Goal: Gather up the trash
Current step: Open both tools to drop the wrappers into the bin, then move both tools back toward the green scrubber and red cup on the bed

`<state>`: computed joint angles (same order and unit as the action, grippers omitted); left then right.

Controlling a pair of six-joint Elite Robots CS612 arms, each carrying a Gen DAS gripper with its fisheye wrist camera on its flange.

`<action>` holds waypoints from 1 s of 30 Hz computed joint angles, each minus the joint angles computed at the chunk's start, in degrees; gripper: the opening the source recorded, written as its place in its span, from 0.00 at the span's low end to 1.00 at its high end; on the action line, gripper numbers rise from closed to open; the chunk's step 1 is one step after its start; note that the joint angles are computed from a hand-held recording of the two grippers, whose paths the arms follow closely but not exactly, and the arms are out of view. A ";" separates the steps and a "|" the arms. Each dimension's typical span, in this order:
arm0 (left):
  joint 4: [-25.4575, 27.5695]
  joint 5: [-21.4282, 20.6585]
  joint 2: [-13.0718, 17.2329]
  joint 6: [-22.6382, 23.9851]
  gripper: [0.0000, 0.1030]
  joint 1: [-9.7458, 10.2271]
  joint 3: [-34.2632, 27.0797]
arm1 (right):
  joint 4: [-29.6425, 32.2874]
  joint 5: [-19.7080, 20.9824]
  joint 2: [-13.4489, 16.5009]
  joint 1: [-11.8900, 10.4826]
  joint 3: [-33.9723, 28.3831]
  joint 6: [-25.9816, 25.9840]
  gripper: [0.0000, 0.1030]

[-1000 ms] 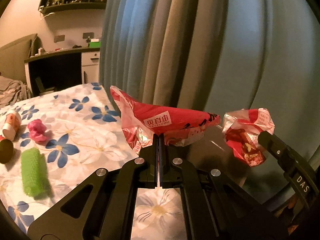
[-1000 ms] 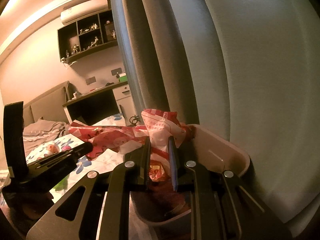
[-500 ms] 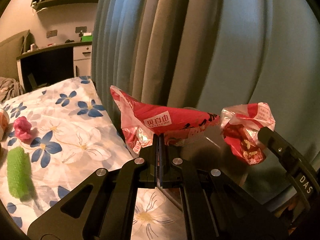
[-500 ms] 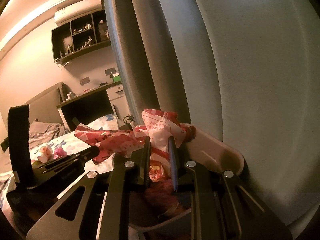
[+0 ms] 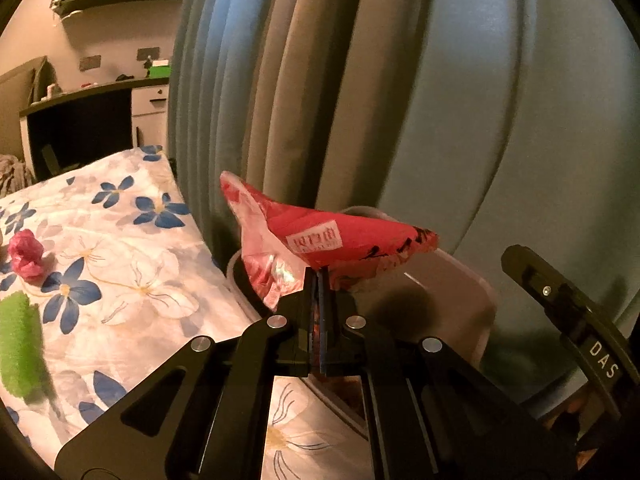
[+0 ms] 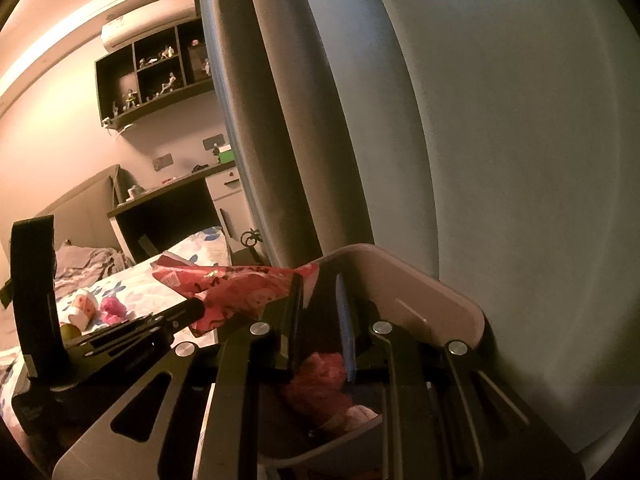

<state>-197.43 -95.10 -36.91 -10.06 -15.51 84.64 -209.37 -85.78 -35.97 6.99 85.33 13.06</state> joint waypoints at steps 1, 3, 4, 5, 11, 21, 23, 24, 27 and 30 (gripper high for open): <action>0.09 -0.55 0.04 0.10 0.07 0.05 -0.06 | -0.15 -0.21 -0.03 0.04 0.05 -0.01 0.18; 0.15 -0.94 -0.01 0.39 0.22 0.06 0.05 | -0.49 -0.19 -0.10 0.03 0.20 0.10 0.18; -0.29 -1.08 -0.02 0.51 0.37 0.08 0.22 | -0.77 -0.34 -0.15 0.06 0.34 0.17 0.20; -0.77 -0.78 -0.04 0.47 0.50 0.05 0.41 | -0.98 -0.55 -0.19 0.09 0.44 0.24 0.23; -4.73 1.52 -0.69 -2.23 0.85 0.44 2.49 | -2.18 -0.86 -0.46 0.20 1.16 0.08 0.37; -7.99 13.43 -3.97 -5.45 0.94 1.12 8.96 | -5.31 -1.94 -0.60 1.31 1.96 -0.87 0.76; -8.60 15.10 -4.48 -6.21 0.94 1.41 10.08 | -5.77 -2.14 -0.65 1.67 2.10 -0.99 0.78; -8.74 15.93 -4.79 -6.61 0.94 1.59 10.68 | -5.86 -2.02 -0.70 1.83 2.18 -1.03 0.80; -10.12 18.53 -5.66 -8.19 0.94 2.39 12.78 | -6.19 -1.69 -0.88 2.24 2.53 -1.40 0.83; -11.05 21.01 -6.30 -9.44 0.94 3.02 14.40 | -6.29 -1.08 -1.03 2.81 2.66 -2.00 0.84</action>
